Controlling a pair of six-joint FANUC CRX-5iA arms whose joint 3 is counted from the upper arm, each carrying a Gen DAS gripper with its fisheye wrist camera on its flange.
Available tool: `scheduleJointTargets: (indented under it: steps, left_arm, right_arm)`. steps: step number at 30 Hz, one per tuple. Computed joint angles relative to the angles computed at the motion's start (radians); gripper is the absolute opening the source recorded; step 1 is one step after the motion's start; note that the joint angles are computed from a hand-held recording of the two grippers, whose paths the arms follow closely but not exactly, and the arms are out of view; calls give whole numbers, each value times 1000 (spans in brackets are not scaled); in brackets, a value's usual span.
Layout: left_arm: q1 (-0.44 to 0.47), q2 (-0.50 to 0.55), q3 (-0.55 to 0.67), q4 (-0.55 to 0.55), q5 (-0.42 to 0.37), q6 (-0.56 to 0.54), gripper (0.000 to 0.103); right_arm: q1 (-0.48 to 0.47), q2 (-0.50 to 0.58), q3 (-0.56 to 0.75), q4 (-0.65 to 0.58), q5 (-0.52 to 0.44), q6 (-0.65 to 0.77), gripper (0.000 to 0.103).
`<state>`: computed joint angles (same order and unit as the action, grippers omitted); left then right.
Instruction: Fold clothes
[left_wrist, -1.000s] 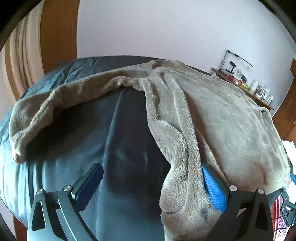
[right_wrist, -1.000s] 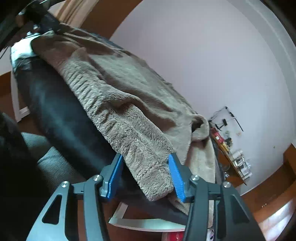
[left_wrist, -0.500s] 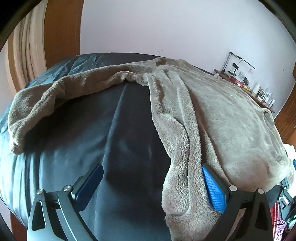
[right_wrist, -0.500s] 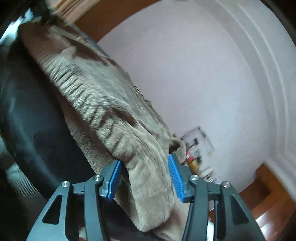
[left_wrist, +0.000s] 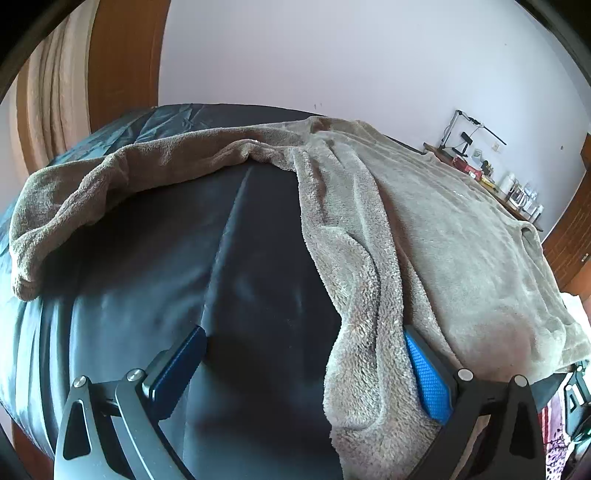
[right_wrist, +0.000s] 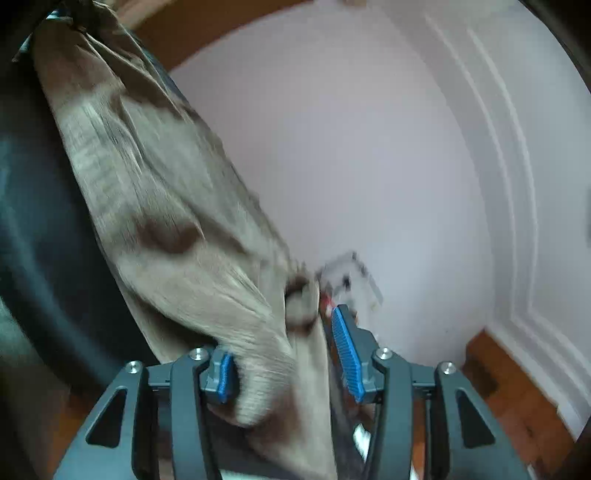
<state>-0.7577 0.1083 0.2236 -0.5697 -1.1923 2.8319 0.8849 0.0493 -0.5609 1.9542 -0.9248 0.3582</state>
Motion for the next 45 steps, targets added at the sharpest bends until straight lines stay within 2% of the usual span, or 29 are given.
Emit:
scheduleJointTargets:
  steps: [1,2,3,5,11,13,14,16,18,20,22,23,24,25,26,28,31,35,39,41,44,45]
  left_arm:
    - [1,-3,-3,3,3,0,103]
    - [-1,-6,-5,2,3,3,103]
    - [-3,-8,-6,0,0,6,103]
    - [-7,-12,-9,-4,-6,11,103]
    - [-9,-18,-17,-3,-1,23,103]
    - [-10,-14,-12,-3,-4,19,103]
    - [-12,-12,-9,-5,-7,19,103]
    - [-14,-8,-5,-8,-11,19,103]
    - [-15,-7,-4,-9,-12,18,103]
    - [-14,-7,-4,-7,-14,18,103]
    - [-11,-11,-6,0,-10,19,103]
    - [-12,-14,-9,1,-7,20,103]
    - [-13,-18,-12,-1,-3,21,103]
    - [-18,-22,-15,-6,-3,23,103]
    - [-24,-25,-16,-14,-4,25,103]
    - [-36,-42,-34,-29,22,30,103]
    - [-70,-65,-55,-67,68,41,103]
    - [-184,-46,-6,-208,-8,29,103]
    - [-282,-7,53,-308,-55,-52,103]
    - [-312,22,85,-340,-63,-94,103]
    - [-322,84,143,-358,-81,-149,103]
    - [-316,108,165,-354,-93,-163,103]
  right_arm:
    - [-6,10,0,58,5,0,42]
    - [-12,20,2,112,9,3,33]
    - [-14,32,4,142,4,16,24]
    - [-13,50,13,156,0,52,13]
    - [4,17,47,-40,26,108,11]
    - [12,17,44,-67,3,136,11]
    - [16,14,34,-77,1,161,13]
    - [25,9,16,-94,-3,208,22]
    - [26,10,2,-63,10,224,52]
    - [26,12,-9,-30,24,237,58]
    - [25,12,-6,9,44,221,58]
    - [26,12,0,20,53,215,56]
    - [32,19,14,8,46,219,45]
    - [37,26,28,-3,37,223,30]
    - [37,36,43,-11,18,229,5]
    - [26,47,77,-25,-12,223,6]
    - [15,39,143,-112,-1,195,6]
    - [13,41,249,-315,35,190,6]
    - [6,44,297,-420,54,183,6]
    - [-16,51,302,-410,75,167,6]
    - [-25,-11,205,-346,80,82,7]
    - [-40,-3,208,-326,94,63,7]
